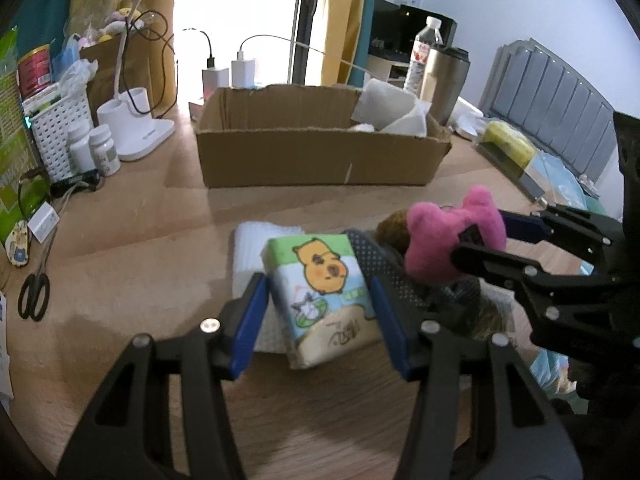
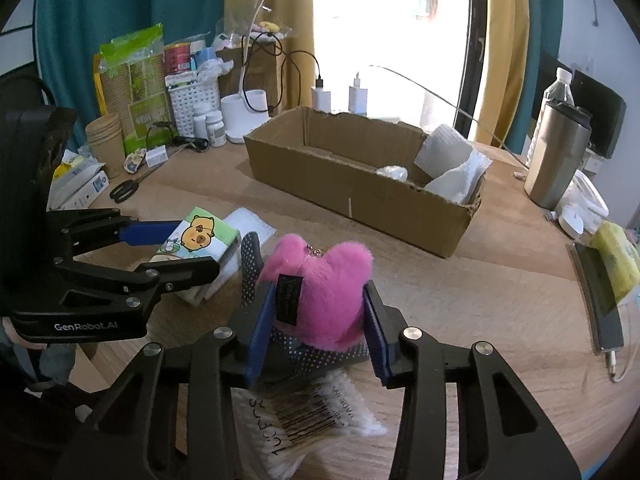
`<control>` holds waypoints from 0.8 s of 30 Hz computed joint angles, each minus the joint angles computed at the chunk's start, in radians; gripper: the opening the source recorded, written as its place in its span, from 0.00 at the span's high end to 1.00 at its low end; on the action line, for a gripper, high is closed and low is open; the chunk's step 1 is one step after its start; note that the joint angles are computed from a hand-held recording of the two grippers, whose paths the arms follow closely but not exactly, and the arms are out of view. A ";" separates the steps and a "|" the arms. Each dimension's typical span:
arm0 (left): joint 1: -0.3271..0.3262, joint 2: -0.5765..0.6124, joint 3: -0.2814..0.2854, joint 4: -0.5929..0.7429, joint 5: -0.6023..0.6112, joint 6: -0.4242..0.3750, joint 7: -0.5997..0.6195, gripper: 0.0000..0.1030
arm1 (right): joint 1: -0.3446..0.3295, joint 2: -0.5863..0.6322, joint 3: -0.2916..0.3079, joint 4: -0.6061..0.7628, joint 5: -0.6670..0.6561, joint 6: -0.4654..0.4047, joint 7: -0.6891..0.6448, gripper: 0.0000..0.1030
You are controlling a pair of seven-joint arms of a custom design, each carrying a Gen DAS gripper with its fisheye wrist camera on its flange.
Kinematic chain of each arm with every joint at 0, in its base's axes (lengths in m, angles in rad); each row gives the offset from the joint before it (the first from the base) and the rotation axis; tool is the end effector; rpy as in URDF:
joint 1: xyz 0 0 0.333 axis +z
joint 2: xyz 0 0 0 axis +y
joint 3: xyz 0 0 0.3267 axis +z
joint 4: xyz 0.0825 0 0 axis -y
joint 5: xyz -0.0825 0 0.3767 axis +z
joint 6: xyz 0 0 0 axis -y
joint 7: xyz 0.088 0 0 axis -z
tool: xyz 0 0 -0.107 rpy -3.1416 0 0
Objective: Organize soft objects
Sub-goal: 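Drop the tissue pack in the box with the left gripper while the right carries the plush over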
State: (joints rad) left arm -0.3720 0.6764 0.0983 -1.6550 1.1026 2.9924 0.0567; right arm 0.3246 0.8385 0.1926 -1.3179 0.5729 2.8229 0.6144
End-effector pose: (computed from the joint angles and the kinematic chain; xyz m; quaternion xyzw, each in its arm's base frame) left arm 0.6589 -0.2632 0.2754 -0.7025 0.6050 -0.2929 0.2337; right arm 0.7198 0.3234 0.3178 -0.8679 0.3164 -0.1387 0.3570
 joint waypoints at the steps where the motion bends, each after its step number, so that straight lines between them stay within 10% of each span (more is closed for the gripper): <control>1: -0.004 -0.002 0.006 0.000 0.005 0.002 -0.008 0.47 | -0.006 -0.001 0.008 -0.001 0.005 0.001 -0.008 0.57; 24: 0.015 -0.025 0.032 0.033 0.119 0.024 -0.106 0.47 | -0.010 0.041 0.017 0.134 0.028 -0.037 -0.022 0.58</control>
